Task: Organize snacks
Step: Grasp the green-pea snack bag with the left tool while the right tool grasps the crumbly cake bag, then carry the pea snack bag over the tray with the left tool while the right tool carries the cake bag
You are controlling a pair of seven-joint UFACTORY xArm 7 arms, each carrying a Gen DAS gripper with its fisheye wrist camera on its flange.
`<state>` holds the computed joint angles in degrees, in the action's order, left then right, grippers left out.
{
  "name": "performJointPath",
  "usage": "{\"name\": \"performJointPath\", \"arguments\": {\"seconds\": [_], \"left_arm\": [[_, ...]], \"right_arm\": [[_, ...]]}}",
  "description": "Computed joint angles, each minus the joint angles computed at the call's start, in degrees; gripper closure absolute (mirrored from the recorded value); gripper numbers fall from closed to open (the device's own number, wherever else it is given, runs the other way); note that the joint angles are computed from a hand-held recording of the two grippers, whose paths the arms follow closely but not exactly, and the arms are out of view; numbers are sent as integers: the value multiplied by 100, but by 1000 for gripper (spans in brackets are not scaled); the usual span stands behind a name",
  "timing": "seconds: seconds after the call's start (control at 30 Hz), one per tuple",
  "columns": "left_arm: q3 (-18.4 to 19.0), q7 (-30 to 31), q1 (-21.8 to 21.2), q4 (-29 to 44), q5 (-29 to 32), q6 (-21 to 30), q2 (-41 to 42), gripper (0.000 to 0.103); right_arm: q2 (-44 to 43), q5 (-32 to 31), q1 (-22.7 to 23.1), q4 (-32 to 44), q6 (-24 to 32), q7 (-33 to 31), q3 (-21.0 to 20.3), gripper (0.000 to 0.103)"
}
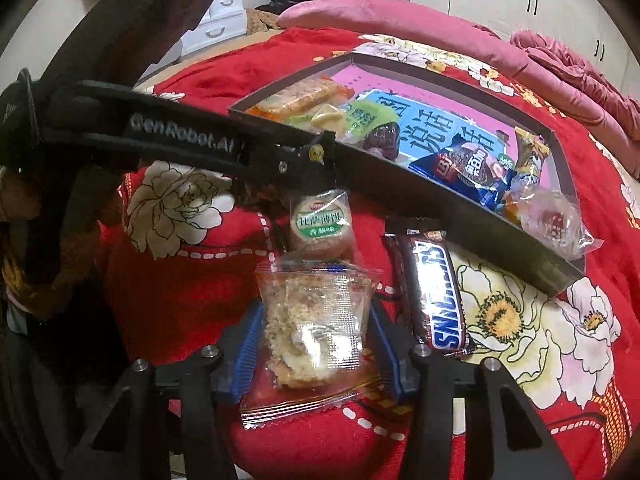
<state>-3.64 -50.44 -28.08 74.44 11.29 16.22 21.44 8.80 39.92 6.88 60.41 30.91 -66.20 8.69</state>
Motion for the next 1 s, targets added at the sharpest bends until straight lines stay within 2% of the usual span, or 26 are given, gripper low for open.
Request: {"name": "performJointPath", "arguments": {"seconds": [0.23,0.43,0.53,0.77,1.0], "left_arm": [[164,-207,-160,-111,306,-34,-152,71],[641,-1200,-516,-428,1356,-329,-530,71],[600,-1469,-448,-439,1649,-293,-579,71],[680,-2409,-525,-304,2864,-49,-668,71],[493,-2709,-365,-173,3277,12,-623,71]], "right_arm": [[-44,580,-155,141,412,-261,-38,55],[20,1187,-311,372,754,-331,-135,57],[0,1451,-357,410,766,-414,-151,57],[-30,1921,-385,458,665,-595,-187,57],[-26,2278,-359,558,549,-701,-181,57]]}}
